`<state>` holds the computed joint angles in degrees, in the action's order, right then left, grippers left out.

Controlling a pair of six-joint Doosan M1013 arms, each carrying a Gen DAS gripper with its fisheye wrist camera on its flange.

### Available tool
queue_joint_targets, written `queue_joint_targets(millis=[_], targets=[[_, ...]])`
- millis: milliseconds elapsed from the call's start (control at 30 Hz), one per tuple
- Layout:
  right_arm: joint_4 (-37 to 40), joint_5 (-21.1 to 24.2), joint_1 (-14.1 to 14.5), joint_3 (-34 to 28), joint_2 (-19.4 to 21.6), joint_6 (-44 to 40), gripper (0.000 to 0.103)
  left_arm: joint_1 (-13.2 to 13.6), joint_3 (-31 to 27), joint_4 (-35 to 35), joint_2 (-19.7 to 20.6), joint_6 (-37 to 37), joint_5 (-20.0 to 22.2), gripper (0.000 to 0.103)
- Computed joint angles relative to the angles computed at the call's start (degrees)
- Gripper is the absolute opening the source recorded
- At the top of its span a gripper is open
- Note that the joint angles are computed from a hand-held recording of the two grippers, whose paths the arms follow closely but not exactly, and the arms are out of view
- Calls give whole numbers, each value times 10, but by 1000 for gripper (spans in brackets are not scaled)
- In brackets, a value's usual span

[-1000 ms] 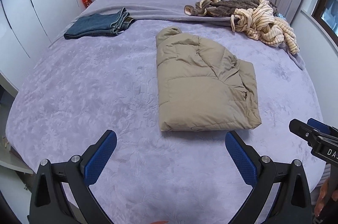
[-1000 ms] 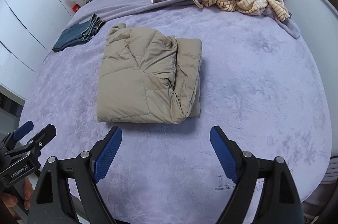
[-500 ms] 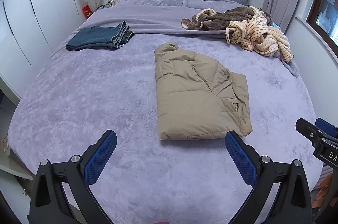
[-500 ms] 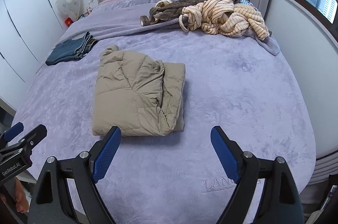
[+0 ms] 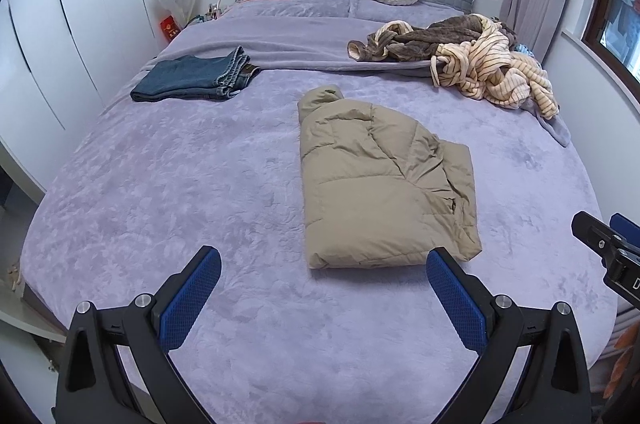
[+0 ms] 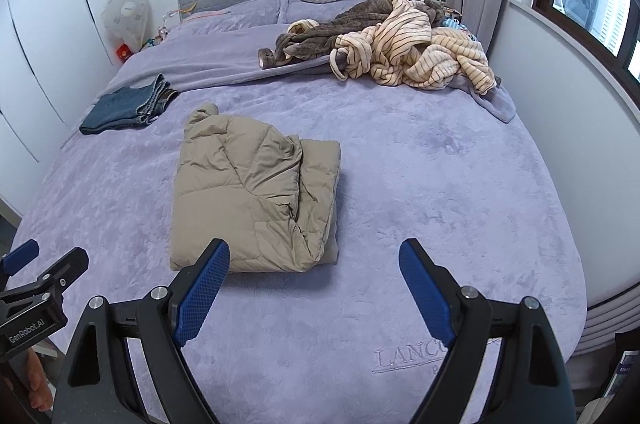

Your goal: Fold large clothes

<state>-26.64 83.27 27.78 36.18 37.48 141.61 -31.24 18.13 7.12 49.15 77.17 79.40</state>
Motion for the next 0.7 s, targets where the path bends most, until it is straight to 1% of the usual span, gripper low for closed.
queue_joint_targets(millis=[700], targets=[[1,3,0,-5,3,-1,89,0,-6,2,4,-1,2,103]])
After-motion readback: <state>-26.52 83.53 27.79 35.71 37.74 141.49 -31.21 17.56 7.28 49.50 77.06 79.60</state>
